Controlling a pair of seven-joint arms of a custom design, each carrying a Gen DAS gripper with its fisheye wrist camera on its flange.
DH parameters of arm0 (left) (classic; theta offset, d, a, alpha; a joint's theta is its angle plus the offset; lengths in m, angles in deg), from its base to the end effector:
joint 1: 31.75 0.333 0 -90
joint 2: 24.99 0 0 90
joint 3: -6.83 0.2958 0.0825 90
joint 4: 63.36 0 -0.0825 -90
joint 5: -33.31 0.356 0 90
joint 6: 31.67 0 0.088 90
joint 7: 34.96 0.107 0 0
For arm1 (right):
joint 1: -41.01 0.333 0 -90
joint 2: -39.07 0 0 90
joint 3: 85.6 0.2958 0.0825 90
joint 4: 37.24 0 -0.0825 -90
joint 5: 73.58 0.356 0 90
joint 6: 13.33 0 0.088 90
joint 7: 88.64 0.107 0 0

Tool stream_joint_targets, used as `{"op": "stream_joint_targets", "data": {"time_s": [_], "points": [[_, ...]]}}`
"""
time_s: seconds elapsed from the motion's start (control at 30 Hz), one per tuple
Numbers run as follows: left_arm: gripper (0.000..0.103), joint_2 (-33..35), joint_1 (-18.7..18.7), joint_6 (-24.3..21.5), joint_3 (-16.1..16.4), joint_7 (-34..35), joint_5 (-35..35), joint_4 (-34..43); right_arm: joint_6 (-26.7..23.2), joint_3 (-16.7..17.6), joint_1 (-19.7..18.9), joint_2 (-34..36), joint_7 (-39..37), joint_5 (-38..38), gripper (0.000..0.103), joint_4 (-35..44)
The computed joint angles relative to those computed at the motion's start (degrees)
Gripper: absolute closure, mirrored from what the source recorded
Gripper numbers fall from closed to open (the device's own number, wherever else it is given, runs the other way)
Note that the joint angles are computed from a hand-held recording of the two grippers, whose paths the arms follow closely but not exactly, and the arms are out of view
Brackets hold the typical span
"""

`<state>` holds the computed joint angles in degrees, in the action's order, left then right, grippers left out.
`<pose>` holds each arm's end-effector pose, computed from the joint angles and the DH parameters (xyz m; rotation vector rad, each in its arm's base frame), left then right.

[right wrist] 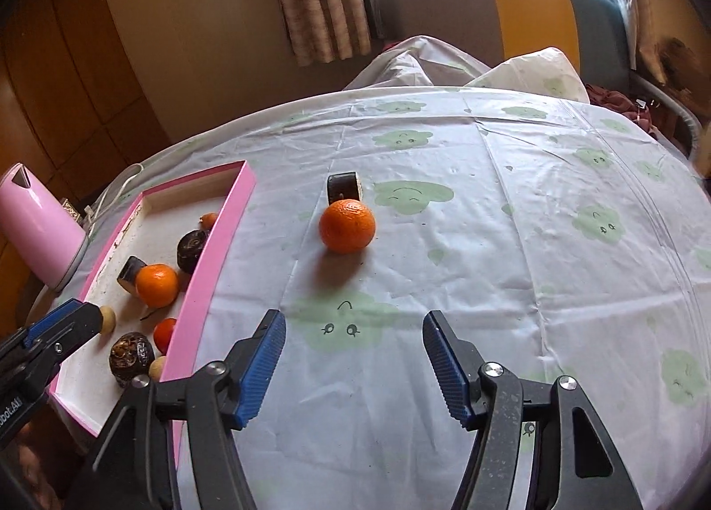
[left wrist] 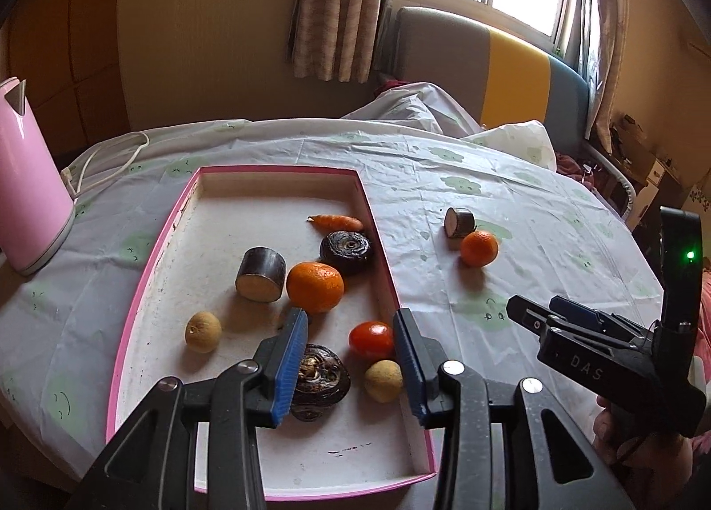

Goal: Organize fruits
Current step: 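Move the right gripper to the mandarin orange and grasp it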

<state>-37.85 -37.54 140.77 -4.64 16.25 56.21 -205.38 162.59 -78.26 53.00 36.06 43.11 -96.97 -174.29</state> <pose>0.4464 -0.1717 0.4534 -1.8054 1.8292 -0.8466 0.4729 0.2001 0.4185 -1.7437 1.7307 -0.4560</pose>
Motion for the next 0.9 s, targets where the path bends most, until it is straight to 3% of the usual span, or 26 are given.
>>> {"op": "stream_joint_targets", "data": {"time_s": [0.3, 0.73, 0.8, 0.9], "points": [[0.063, 1.95, -0.39, -0.07, -0.04, 0.30, 0.19, 2.03, -2.63, -2.59, 2.11, 4.53, 3.27, -6.49, 0.040, 6.67], [0.063, 4.24, -2.73, -0.42, 1.72, 4.56, -4.98, 4.00, -7.33, -9.71, 9.49, 13.67, -1.65, -1.58, 0.040, 18.15], [0.063, 4.79, -3.67, -0.35, 2.41, 6.64, -7.49, 4.47, -8.00, -9.49, 9.52, 14.84, -3.71, 0.44, 0.053, 19.32], [0.063, 5.71, -4.29, -0.43, 2.54, 9.21, -9.55, 5.64, -8.06, -9.84, 10.13, 15.69, -6.65, 2.96, 0.063, 20.08]]}}
